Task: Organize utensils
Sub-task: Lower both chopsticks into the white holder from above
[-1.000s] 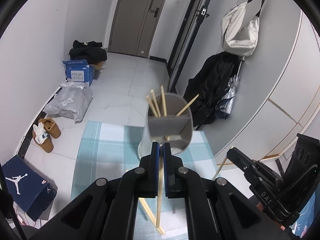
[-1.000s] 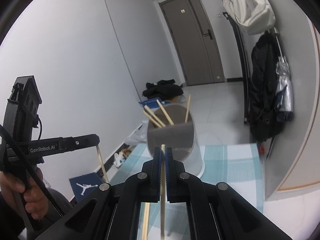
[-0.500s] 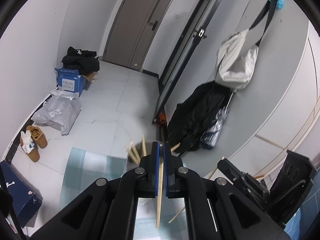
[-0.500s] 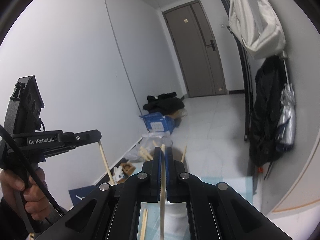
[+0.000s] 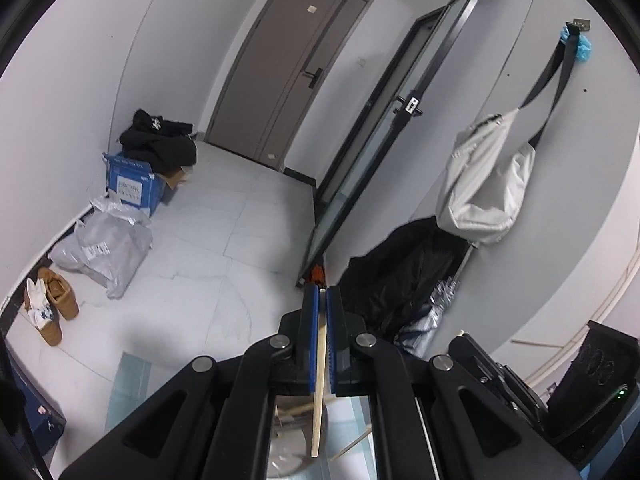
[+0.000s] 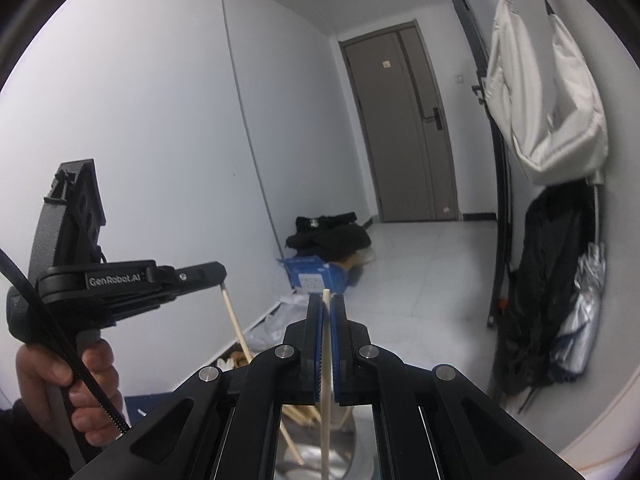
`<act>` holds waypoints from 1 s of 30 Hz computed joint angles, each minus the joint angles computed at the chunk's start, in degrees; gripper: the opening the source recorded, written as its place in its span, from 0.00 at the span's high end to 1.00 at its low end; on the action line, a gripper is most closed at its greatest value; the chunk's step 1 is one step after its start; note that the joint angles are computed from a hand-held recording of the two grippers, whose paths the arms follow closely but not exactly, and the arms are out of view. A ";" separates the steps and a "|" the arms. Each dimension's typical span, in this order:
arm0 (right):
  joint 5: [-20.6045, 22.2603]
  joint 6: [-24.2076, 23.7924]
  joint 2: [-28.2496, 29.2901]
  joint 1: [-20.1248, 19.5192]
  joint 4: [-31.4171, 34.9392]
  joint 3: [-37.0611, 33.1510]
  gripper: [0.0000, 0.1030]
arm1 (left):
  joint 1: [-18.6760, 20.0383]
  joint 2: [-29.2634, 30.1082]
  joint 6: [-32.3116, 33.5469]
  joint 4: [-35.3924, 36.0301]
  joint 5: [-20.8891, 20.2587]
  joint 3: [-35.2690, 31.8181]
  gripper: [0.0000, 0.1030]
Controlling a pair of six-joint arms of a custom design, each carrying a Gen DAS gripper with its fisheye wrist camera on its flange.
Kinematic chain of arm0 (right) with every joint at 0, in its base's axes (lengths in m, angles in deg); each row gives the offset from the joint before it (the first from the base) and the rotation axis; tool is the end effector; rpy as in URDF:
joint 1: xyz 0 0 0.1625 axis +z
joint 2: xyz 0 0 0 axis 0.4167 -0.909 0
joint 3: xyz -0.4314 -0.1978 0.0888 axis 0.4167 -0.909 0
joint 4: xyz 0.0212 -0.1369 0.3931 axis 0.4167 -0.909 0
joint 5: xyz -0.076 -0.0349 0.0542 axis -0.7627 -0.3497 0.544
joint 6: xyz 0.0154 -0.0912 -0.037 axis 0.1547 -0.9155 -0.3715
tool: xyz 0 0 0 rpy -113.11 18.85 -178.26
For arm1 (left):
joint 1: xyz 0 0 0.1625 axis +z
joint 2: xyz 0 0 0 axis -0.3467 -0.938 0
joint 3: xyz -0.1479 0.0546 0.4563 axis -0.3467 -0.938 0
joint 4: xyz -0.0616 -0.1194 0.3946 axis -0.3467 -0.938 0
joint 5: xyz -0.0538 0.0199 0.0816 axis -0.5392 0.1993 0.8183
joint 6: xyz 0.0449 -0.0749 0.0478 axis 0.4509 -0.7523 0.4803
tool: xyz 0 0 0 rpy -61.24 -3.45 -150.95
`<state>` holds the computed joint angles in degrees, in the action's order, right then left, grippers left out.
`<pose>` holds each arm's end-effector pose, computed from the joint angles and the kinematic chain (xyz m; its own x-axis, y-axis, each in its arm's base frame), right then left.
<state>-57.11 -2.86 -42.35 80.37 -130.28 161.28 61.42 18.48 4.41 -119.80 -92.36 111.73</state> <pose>0.3358 -0.6939 0.3234 -0.6429 -0.6810 0.3506 -0.7086 0.3550 -0.6098 -0.3838 -0.6197 0.3065 -0.9496 -0.1047 -0.2954 0.2166 0.4620 -0.8600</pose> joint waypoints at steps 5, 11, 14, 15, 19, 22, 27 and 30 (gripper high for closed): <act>-0.58 -0.71 3.22 0.93 -1.03 -3.38 0.97 | 0.91 1.30 4.45 -3.81 1.10 -1.83 1.00; -0.19 -2.47 6.64 1.61 -4.82 -5.13 0.97 | 1.80 1.90 6.54 -5.05 2.85 -2.23 1.00; -0.81 -3.06 7.90 1.82 -4.95 -5.78 0.97 | 2.07 2.20 6.92 -5.39 3.39 -2.06 1.00; -0.55 -3.42 8.26 1.81 -4.47 -6.03 0.97 | 2.03 2.45 7.49 -5.94 3.89 -2.03 1.00; -1.20 -7.24 9.63 1.46 -5.97 -5.55 0.97 | 2.14 3.60 9.48 -7.39 4.04 -2.12 1.00; -1.93 -8.44 9.90 0.90 -5.47 -4.69 0.97 | 2.32 3.98 10.73 -8.33 3.70 -1.50 1.00; -0.61 -10.83 8.75 0.10 -5.81 -2.41 0.97 | 2.58 3.20 9.90 -8.21 2.50 -0.01 1.00; -0.28 -11.79 8.02 -0.22 -6.34 -1.11 0.97 | 2.32 3.00 9.84 -7.49 2.35 0.41 1.00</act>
